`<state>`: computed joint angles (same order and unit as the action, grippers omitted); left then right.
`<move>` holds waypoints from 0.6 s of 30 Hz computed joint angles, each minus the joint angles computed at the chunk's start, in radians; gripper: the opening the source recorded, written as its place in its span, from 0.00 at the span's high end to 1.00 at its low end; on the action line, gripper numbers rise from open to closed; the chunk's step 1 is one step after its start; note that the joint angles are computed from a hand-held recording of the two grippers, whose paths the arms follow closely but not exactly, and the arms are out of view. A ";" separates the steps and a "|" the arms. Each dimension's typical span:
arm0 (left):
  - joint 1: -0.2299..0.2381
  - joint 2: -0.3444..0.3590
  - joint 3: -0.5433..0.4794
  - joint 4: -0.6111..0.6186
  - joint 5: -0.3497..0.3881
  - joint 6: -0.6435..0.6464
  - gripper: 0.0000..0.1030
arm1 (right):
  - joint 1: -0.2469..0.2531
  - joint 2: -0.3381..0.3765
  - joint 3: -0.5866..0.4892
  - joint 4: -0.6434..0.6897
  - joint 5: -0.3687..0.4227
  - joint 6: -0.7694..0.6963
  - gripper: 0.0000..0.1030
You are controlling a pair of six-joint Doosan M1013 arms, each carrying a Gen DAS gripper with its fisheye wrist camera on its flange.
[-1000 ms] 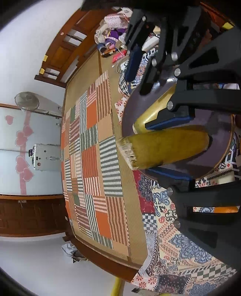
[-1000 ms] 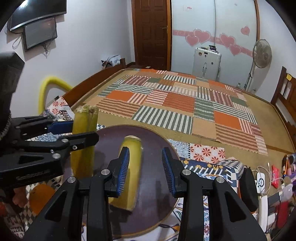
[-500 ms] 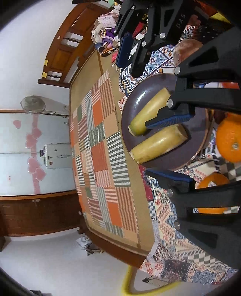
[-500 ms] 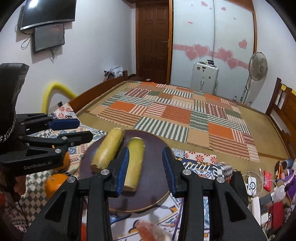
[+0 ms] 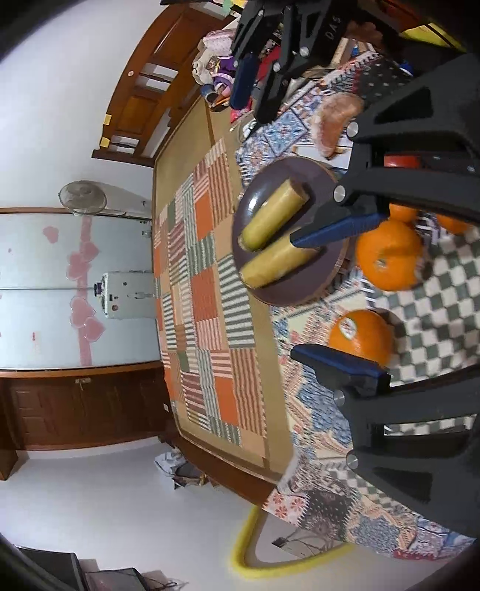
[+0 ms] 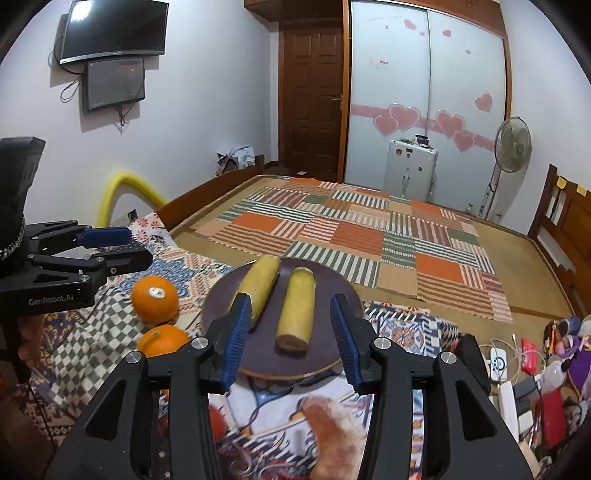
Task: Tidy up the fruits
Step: 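Withdraw both tools from the plate toward the remaining fruit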
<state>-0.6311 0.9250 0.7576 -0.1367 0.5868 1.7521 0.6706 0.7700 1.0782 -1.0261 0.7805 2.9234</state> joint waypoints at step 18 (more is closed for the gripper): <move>0.012 -0.129 0.312 -0.085 -0.117 0.089 0.45 | 0.040 0.033 0.033 0.076 -0.061 0.025 0.48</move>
